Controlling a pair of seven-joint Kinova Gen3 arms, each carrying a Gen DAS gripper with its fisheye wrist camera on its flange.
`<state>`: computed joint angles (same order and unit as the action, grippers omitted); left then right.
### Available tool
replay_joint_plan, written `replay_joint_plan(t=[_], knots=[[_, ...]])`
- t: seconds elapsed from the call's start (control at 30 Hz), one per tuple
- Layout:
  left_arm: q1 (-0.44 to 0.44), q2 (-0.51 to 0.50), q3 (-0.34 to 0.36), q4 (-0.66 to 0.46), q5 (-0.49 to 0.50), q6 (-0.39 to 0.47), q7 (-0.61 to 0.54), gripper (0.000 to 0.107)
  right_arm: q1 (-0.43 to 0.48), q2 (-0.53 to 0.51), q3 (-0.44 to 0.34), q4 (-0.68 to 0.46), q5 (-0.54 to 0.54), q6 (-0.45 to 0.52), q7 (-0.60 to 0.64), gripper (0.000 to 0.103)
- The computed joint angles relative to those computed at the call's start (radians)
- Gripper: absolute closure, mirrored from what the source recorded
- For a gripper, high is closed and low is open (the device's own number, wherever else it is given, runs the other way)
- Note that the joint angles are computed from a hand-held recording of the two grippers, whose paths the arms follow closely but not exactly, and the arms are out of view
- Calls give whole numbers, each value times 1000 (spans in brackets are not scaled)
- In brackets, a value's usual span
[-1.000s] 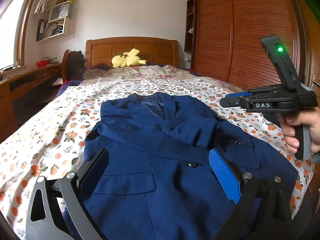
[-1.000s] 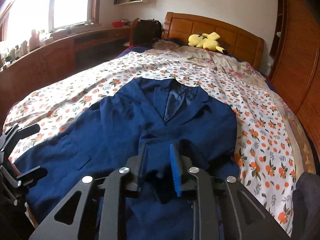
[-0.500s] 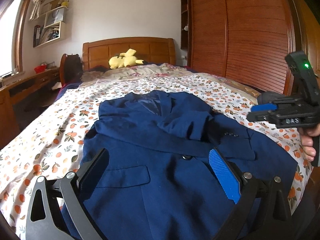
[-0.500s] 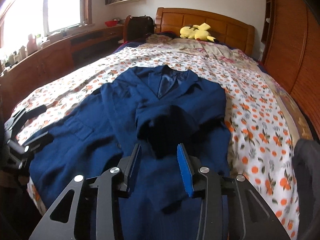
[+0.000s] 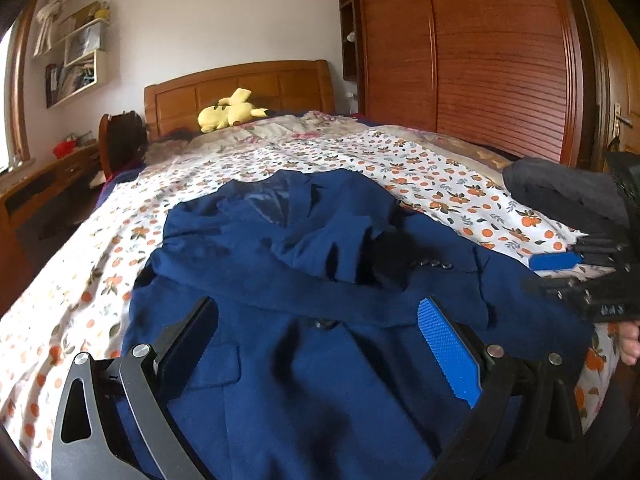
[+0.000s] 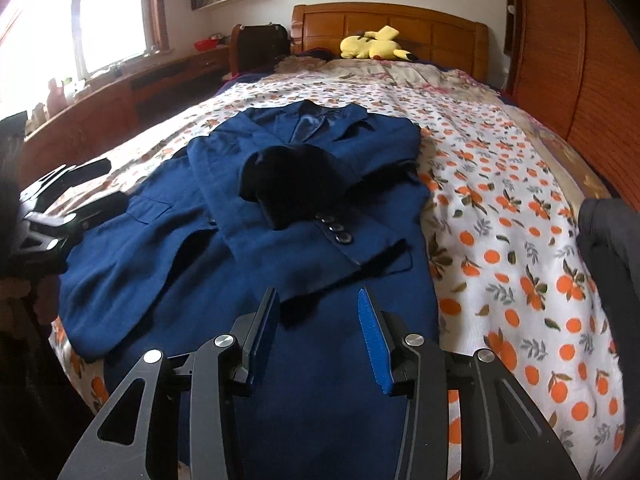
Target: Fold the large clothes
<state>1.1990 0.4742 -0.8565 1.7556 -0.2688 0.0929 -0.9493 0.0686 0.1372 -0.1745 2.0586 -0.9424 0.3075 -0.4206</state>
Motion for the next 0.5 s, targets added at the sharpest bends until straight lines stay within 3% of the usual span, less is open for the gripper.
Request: replay_joint_plan(t=[0.2,0.33,0.5], knots=[[-157,61,178,-195,-39,142,-11,7,44,0,1,16,-99,32,123,63],[-255,118,286,-345,-64,254,-22,7,37,-20,28,33,-126,47,176,50],[-411,186,465,-540,-54,408,-74,7,22,-47,63,58,-178,65,258,50]])
